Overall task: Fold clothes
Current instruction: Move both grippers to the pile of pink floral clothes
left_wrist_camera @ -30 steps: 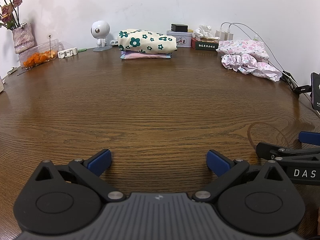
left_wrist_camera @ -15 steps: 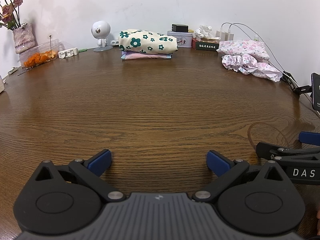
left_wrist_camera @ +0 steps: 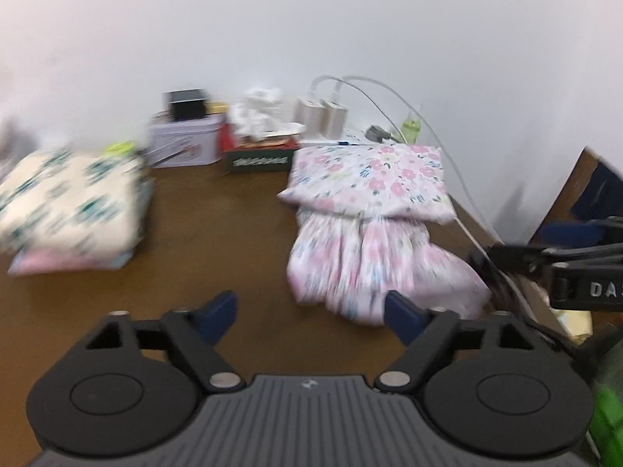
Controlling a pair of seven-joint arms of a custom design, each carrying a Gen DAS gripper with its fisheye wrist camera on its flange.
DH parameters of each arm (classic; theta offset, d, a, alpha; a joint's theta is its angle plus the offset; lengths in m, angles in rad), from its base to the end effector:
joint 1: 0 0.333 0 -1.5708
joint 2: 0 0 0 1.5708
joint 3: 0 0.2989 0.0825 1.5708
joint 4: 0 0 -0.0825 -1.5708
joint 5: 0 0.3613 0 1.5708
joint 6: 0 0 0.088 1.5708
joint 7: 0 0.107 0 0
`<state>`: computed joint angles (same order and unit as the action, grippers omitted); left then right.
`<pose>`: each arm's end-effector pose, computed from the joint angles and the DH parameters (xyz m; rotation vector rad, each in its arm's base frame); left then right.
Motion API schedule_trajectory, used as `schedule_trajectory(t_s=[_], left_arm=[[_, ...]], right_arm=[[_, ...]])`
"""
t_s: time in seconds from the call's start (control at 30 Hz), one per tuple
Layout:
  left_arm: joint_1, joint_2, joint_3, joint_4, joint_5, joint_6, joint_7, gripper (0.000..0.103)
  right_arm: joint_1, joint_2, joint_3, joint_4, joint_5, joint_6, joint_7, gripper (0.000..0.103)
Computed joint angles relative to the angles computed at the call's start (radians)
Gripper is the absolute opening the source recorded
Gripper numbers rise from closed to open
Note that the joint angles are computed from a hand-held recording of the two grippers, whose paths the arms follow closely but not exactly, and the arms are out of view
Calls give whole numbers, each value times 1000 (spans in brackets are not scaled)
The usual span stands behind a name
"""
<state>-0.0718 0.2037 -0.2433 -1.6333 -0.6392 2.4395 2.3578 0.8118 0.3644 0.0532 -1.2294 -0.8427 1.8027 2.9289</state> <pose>0.6158 -0.1870 0.5592 -1.1330 2.4770 -1.1634 0.4783 0.4533 0.5978 -1.4127 2.0964 -0.9577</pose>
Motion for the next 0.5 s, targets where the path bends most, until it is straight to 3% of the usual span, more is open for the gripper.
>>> schedule_trajectory(t_s=[0.03,0.07,0.17,0.2,0.23,0.27,0.33,0.4,0.5], left_arm=[[-23,64,2,77,61,-37,-50,76],[-22,122,-20,146,117,-66,-94,66],[-34,204,-23,239,128,-120,-116,46],[-33,220,-29,254,135,-126,-122,27],[-31,236,-34,269,141,-132,-127,15],[-27,251,-39,284,141,-140,-134,11],[19,225,-71,264,61,-144,-113,7],[68,175,-95,228,-55,-147,-66,6],[160,30,-113,153,-322,-182,83,6]], right_arm=[[-50,-13,1,-26,72,50,-8,58],[-99,-21,2,-47,146,97,-23,58],[-167,-23,7,-101,244,190,-66,58],[-185,-6,12,-86,292,198,-96,58],[-207,11,22,-67,362,212,-129,51],[-222,33,28,-38,419,207,-165,42],[-201,73,17,42,429,151,-202,0],[-168,79,-4,74,412,140,-201,0],[-92,-46,-24,-23,247,270,-68,0]])
